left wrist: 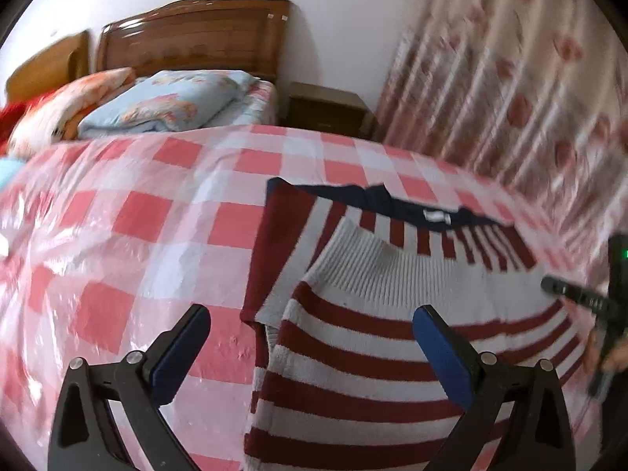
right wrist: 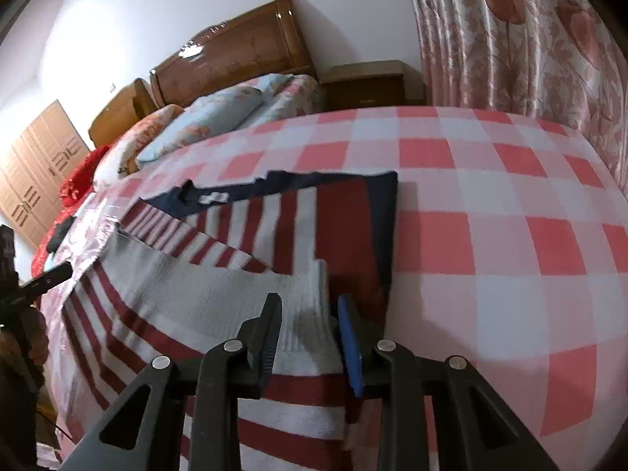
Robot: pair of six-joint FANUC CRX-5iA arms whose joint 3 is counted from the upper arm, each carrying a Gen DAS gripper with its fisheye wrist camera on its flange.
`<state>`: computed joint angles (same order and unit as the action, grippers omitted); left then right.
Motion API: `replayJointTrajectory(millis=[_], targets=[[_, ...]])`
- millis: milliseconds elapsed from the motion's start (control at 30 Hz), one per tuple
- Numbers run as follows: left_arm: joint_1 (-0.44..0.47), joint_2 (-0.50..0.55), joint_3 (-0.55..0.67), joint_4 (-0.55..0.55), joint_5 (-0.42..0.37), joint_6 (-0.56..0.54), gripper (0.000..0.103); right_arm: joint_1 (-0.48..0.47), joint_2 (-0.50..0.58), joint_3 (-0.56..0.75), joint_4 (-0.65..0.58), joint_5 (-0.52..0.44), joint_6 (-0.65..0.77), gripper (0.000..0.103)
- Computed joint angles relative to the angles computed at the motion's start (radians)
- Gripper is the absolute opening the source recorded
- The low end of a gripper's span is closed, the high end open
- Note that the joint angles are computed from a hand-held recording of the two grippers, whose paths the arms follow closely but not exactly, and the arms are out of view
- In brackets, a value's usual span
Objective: Fold small clothes
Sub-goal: 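Grasp the grey hem with both tools and lift it toward the collar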
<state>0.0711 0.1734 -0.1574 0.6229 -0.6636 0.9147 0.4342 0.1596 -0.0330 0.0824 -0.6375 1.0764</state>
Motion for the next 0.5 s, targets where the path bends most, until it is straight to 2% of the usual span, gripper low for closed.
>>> replayJointTrajectory(millis=[67,100,200,367,500], targets=[[-0.002,0.014,0.026,-0.02,-0.018,-0.02,0.103,-0.011,-0.007,-0.012,-0.032,0.022,0.016,0.026],[-0.005,0.027,0.046,-0.032,-0.026,-0.023,0.103,-0.013,-0.011,-0.021,-0.031,0.034,0.011,0.02],[-0.016,0.084,0.129,-0.048,-0.07,-0.033,0.103,-0.01,-0.022,-0.052,0.0,0.066,-0.022,0.013],[-0.036,0.183,0.275,-0.076,-0.173,-0.041,0.103,0.004,-0.028,-0.083,0.068,0.093,-0.083,0.013],[-0.049,0.244,0.357,-0.113,-0.225,-0.035,0.103,-0.007,-0.033,-0.087,0.027,0.112,-0.067,0.013]])
